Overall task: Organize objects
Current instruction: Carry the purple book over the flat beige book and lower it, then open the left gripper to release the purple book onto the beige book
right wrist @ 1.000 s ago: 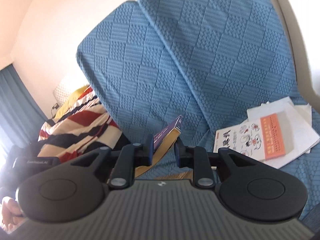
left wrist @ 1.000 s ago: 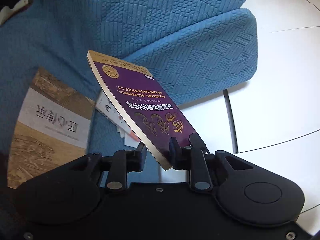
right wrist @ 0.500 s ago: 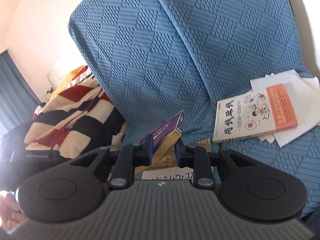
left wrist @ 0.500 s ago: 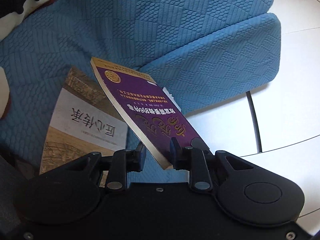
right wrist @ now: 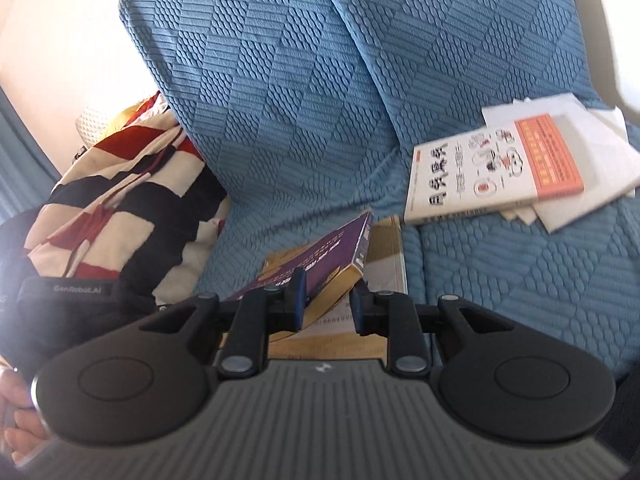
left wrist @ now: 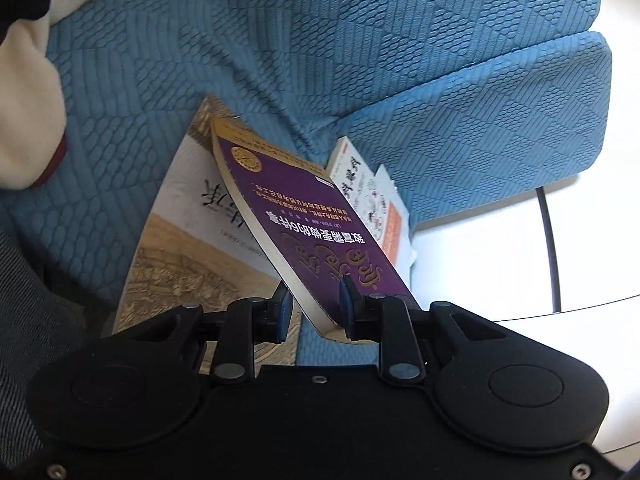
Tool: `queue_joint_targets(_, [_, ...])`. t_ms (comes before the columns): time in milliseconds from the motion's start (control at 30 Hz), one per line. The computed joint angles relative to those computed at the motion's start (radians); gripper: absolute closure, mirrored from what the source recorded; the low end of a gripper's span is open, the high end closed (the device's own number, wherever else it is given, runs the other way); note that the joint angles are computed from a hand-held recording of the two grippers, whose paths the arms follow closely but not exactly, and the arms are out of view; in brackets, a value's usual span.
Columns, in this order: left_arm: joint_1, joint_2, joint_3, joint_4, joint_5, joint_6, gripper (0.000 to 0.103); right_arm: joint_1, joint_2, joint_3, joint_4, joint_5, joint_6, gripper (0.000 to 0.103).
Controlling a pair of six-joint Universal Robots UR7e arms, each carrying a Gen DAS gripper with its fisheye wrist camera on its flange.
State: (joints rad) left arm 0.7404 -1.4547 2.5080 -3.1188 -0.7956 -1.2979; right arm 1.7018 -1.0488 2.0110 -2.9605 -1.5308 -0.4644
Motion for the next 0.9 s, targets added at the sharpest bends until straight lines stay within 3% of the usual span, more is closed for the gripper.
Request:
queue_joint_targets(400, [-0.008, -0.021, -0.058, 0.369, 0.031, -0.179, 0.081, -0.028, -0.015, 0.029, 0.094, -0.025, 0.081, 0.077])
queue_joint_targets(567, [0.017, -0.004, -0.072, 0.43, -0.002, -0.221, 0.08, -0.032, -0.006, 0.01, 0.176, -0.07, 0.126, 0.075])
queue_joint_targets(800, [0.036, 0.008, -0.085, 0.465, -0.015, -0.234, 0.077, -0.041, -0.011, -0.005, 0.251, -0.073, 0.194, 0.07])
queue_joint_targets(900, [0.024, -0.01, -0.102, 0.565, -0.004, -0.266, 0.069, -0.033, -0.024, -0.02, 0.314, -0.1, 0.195, 0.068])
